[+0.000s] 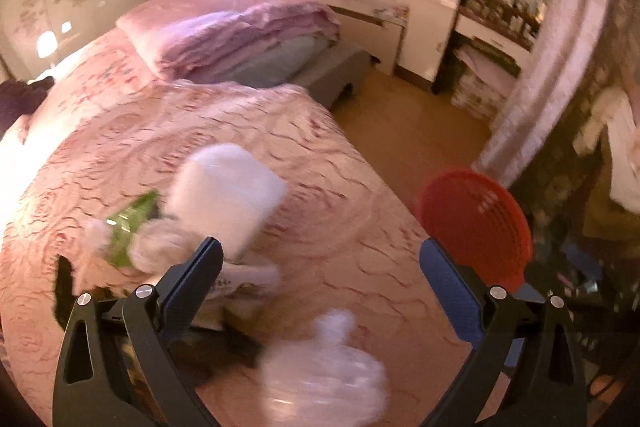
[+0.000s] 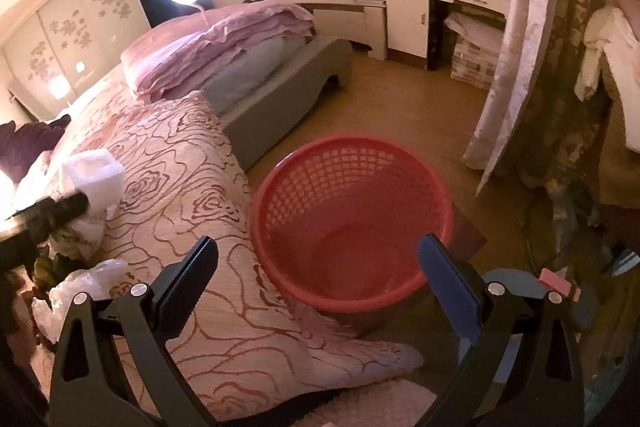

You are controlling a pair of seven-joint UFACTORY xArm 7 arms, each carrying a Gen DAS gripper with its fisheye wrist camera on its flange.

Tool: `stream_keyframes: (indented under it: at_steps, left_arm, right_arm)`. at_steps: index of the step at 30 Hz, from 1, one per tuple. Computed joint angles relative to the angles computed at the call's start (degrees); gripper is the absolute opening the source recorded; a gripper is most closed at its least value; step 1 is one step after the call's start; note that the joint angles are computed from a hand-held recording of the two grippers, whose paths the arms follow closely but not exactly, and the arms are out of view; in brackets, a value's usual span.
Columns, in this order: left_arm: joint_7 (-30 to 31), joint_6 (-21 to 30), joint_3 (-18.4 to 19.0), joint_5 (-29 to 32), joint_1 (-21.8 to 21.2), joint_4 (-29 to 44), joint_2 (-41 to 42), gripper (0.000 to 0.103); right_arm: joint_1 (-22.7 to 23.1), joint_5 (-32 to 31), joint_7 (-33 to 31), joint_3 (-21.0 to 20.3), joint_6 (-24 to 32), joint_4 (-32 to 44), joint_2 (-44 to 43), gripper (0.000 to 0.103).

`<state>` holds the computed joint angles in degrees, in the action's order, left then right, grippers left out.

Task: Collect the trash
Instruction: 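Reach the left gripper to the white foam block and close on it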

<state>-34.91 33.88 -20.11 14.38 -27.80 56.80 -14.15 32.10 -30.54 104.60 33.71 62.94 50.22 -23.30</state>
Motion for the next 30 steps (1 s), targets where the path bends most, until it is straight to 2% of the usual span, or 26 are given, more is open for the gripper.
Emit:
stream_keyframes:
  at_steps: [6, 8, 12, 18, 20, 24, 28, 30]
  left_arm:
    - [0.71, -1.21, 2.31, -1.03, 2.4, 2.21, 0.24, 0.095]
    - [3.32, -1.92, 3.48, -3.06, 2.28, 3.7, 1.97, 0.095]
    - [7.59, -0.56, 4.84, -6.64, 2.12, 7.29, 6.27, 0.095]
    - [8.98, 1.0, 5.77, -7.88, 2.06, 10.11, 10.48, 0.094]
    - [10.44, 0.9, 6.26, -10.19, 1.96, 10.21, 11.27, 0.088]
    - [8.93, 0.42, 6.3, -6.29, 2.07, 9.96, 11.87, 0.085]
    - [8.25, -0.77, 6.53, -3.66, 2.26, 10.28, 12.14, 0.064]
    - [9.05, -1.19, 6.67, -4.25, 2.26, 10.47, 12.44, 0.064]
  right_arm:
    - [-0.05, -0.77, -0.07, -0.19, -0.92, 0.67, 1.31, 0.097]
    - [0.17, -0.65, -0.13, -0.5, -1.21, 0.51, 1.36, 0.097]
    - [0.35, -0.5, 0.1, -0.77, -1.43, 0.23, 1.38, 0.097]
    - [0.37, 0.06, 0.06, -1.37, -2.18, -0.25, 1.35, 0.097]
    - [0.34, 0.27, 0.13, -1.56, -2.8, -0.61, 1.42, 0.097]
    - [0.23, 0.67, -0.31, -2.07, -3.84, -1.17, 1.43, 0.097]
    - [0.14, 1.0, -0.54, -2.31, -4.65, -1.38, 1.81, 0.097]
    - [0.1, 1.06, -0.72, -2.47, -5.23, -1.42, 2.11, 0.097]
